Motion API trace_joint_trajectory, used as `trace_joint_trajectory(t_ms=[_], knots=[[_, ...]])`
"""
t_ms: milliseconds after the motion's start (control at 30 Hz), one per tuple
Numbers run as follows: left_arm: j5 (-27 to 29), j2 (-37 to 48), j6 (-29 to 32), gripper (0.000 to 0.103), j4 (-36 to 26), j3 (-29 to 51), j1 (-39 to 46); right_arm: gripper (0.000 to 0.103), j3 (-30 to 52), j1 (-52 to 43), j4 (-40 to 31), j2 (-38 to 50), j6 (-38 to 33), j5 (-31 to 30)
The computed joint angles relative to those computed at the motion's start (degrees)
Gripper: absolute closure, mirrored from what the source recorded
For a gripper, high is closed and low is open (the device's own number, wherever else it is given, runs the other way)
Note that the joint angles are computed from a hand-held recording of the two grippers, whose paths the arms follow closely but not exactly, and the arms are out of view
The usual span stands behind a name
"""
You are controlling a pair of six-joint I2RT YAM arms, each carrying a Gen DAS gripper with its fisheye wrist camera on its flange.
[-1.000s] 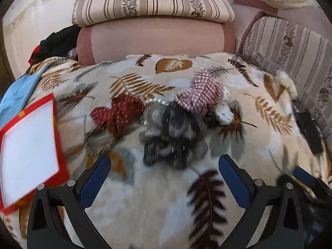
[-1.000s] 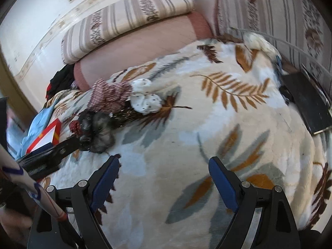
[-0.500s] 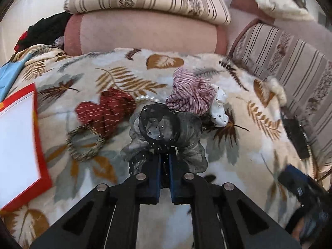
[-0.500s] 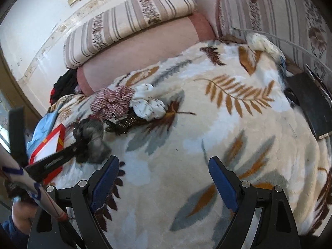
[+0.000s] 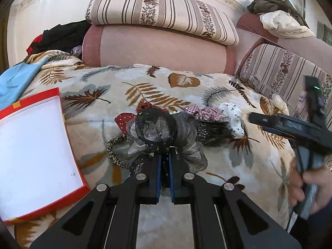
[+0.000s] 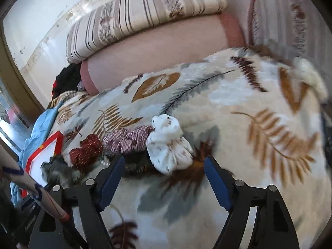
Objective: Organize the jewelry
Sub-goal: 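Grasp the black sheer scrunchie with the left gripper while the right grasps the white polka-dot scrunchie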
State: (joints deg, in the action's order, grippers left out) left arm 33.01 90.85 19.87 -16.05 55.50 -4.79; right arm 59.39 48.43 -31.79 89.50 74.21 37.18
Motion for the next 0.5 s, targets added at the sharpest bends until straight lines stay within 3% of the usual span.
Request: trace_joint_trajectory(t_ms=[100,167,200,233,333,500], knots=[[0.3,1.8,-0.8,0.097,0.3,1.3,-0.1,0.030,-0.4,-5.6,5.5,2.6,-5.7,-4.9],[-0.1,2.7,-1.3,0.097,0.9,1.8,-0.4,0.049,-0.8,-8.4,9.0,4.9,-8.4,-8.4],[0.0,3.1,-1.5,0.097,1.1,2.1,-0.5,0.075,-1.6,-9.3,10.4,5.5,-8.7,-9.8],[0.1,3.4,-1.6,0.097,1.0,2.3,-0.6,0.089,-2.2,-9.9,11.1,5.8,-8.8,-10.7],[0.4,3.7,-2.3,0.097,1.4,2.6,-0.7,0.090,-6.0,-9.3,13.6,2.0,-7.1,-8.6],[0.6,1.9,-2.6,0.097,3.4,1.4,-0.6,0.090,-5.8,-4.9,10.0,-3.4,-7.3,0.9]])
